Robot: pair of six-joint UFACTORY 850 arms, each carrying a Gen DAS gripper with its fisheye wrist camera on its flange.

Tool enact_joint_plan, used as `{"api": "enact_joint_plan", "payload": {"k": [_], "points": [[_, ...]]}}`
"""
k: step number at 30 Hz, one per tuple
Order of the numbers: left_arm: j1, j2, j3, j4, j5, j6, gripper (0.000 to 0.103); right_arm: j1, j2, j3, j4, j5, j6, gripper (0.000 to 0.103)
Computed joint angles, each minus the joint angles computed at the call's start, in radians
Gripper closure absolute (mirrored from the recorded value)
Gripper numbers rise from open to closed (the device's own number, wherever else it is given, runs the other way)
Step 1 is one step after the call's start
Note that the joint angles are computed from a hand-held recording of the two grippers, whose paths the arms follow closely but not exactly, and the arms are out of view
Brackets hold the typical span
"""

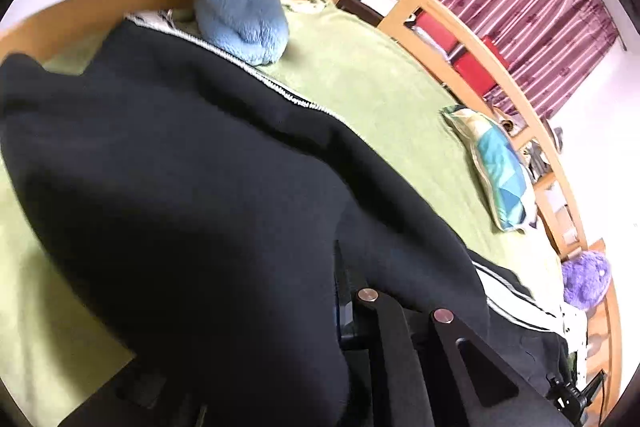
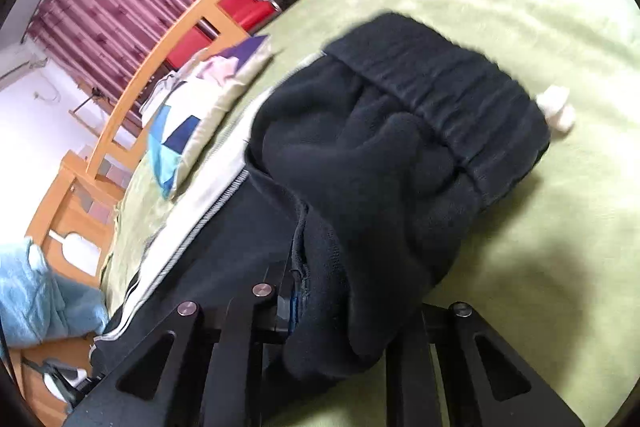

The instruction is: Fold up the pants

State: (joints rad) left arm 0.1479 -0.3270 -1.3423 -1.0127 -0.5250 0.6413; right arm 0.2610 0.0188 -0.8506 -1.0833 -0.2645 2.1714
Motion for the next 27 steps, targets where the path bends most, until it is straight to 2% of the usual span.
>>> {"api": "enact_joint_plan", "payload": {"k": [2, 5, 7, 10, 13, 15, 16, 18, 19, 20, 23, 25, 26, 27], "points": [[0.013, 0.073, 0.079, 0.001, -0.02, 0.019, 0.095, 0.028, 0.08, 0.044, 0.106, -0.042, -0.112, 0.086], [0.021, 0.203, 0.22, 0.011, -0.031, 0.067, 0.095, 0.076, 0.232, 0.143, 0.153, -0.118, -0.149, 0.086], [0.041, 0.286, 0.304, 0.025, -0.081, 0.068, 0.095, 0.099, 0.352, 0.212, 0.22, -0.17, -0.18, 0.086], [0.043, 0.436, 0.441, 0.058, -0.133, 0.076, 0.095, 0.159, 0.57, 0.315, 0.354, -0.312, -0.271, 0.086], [0.058, 0.574, 0.566, 0.09, -0.207, 0.097, 0.095, 0.268, 0.79, 0.403, 0.45, -0.535, -0.333, 0.086], [0.071, 0.609, 0.596, 0.106, -0.25, 0.105, 0.093, 0.327, 0.869, 0.43, 0.486, -0.633, -0.343, 0.084], [0.075, 0.625, 0.608, 0.131, -0.265, 0.097, 0.087, 0.35, 0.888, 0.435, 0.532, -0.678, -0.393, 0.082], [0.075, 0.637, 0.606, 0.215, -0.279, 0.048, 0.077, 0.351, 0.884, 0.432, 0.616, -0.703, -0.487, 0.071], [0.09, 0.64, 0.599, 0.247, -0.314, 0.045, 0.072, 0.38, 0.875, 0.424, 0.651, -0.737, -0.508, 0.068], [0.109, 0.656, 0.594, 0.282, -0.344, 0.048, 0.07, 0.425, 0.856, 0.412, 0.644, -0.773, -0.487, 0.068], [0.202, 0.706, 0.582, 0.288, -0.438, 0.17, 0.069, 0.646, 0.806, 0.359, 0.574, -0.95, -0.335, 0.068], [0.272, 0.707, 0.563, 0.272, -0.484, 0.241, 0.065, 0.716, 0.76, 0.316, 0.549, -1.007, -0.283, 0.067], [0.293, 0.696, 0.541, 0.278, -0.48, 0.254, 0.065, 0.776, 0.752, 0.3, 0.527, -1.049, -0.23, 0.064], [0.307, 0.686, 0.527, 0.279, -0.478, 0.263, 0.065, 0.797, 0.74, 0.284, 0.511, -1.061, -0.215, 0.063]]}}
